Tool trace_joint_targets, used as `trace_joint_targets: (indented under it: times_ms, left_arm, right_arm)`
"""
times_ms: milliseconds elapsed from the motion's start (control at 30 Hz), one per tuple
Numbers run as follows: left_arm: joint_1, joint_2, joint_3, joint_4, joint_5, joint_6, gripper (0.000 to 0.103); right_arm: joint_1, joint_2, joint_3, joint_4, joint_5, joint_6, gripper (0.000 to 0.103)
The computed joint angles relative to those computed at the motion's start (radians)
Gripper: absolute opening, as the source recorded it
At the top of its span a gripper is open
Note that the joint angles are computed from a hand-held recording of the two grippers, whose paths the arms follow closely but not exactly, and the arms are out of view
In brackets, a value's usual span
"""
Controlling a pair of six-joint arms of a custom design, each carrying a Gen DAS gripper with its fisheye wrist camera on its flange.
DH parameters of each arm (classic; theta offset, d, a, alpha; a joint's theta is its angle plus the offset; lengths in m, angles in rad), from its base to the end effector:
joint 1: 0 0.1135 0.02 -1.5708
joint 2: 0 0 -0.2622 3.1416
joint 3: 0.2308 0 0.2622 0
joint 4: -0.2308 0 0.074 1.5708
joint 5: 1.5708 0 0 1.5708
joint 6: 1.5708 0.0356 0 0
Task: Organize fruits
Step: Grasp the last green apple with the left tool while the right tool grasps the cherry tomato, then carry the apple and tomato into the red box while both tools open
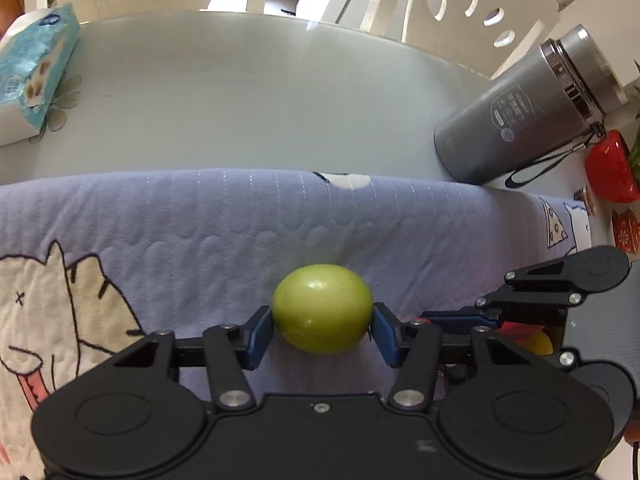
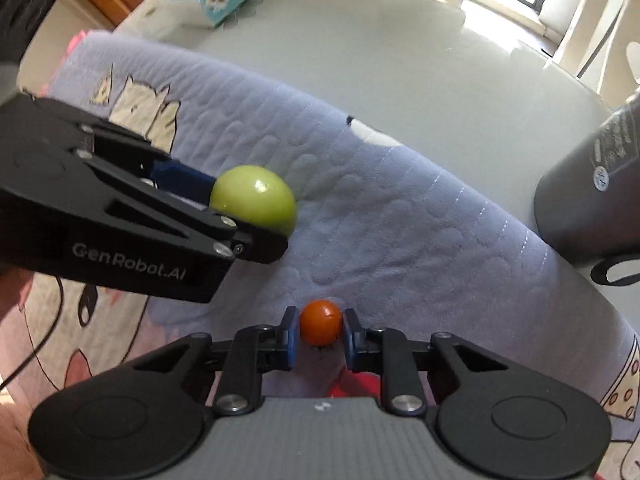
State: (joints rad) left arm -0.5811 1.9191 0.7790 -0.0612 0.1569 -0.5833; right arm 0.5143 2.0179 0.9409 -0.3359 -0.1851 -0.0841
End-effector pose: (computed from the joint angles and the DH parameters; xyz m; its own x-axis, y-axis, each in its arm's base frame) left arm 0.2560 -0.1748 0.0513 -0.9752 -0.0104 -0.2212 0.0626 0.9452 -0.3205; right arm 0.2791 0.1652 0.0460 -0.8140 -0.5548 -0.1720 -0.5791 0.7978 0.1679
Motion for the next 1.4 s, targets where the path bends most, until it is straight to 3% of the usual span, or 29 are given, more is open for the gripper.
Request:
trace_joint_targets:
  times_ms: [367, 767, 900, 1167, 1233, 1333, 1400]
  left_arm:
    - [-0.020, -0.068, -0.025, -0.054, -0.082, 0.025, 0.063]
    - [-0.043, -0.268, -0.093, -0.148, -0.166, 0.023, 0.063]
    - [-0.072, -0.340, -0.109, -0.179, -0.192, -0.001, 0.063]
    - [-0.130, -0.559, -0.163, -0.263, -0.210, -0.098, 0.063]
    - [-0.166, -0.598, -0.164, -0.281, -0.233, -0.112, 0.063]
    - [-0.224, -0.626, -0.153, -0.285, -0.265, -0.122, 0.063]
    - [-0.269, -0.621, -0.137, -0.278, -0.277, -0.128, 0.062]
  right_arm:
    - [-0.006, -0.086, -0.098, 0.074, -0.002, 0.072, 0.024]
    - [0.024, -0.254, -0.213, 0.142, 0.008, 0.191, 0.024]
    - [-0.023, -0.356, -0.295, 0.204, -0.087, 0.283, 0.024]
    - [-0.085, -0.742, -0.509, 0.205, -0.084, 0.432, 0.024]
    - [-0.125, -0.892, -0.573, 0.152, -0.086, 0.465, 0.024]
    - [-0.271, -1.182, -0.699, 0.043, -0.174, 0.505, 0.024]
    - [-0.410, -1.401, -0.758, -0.127, -0.239, 0.483, 0.024]
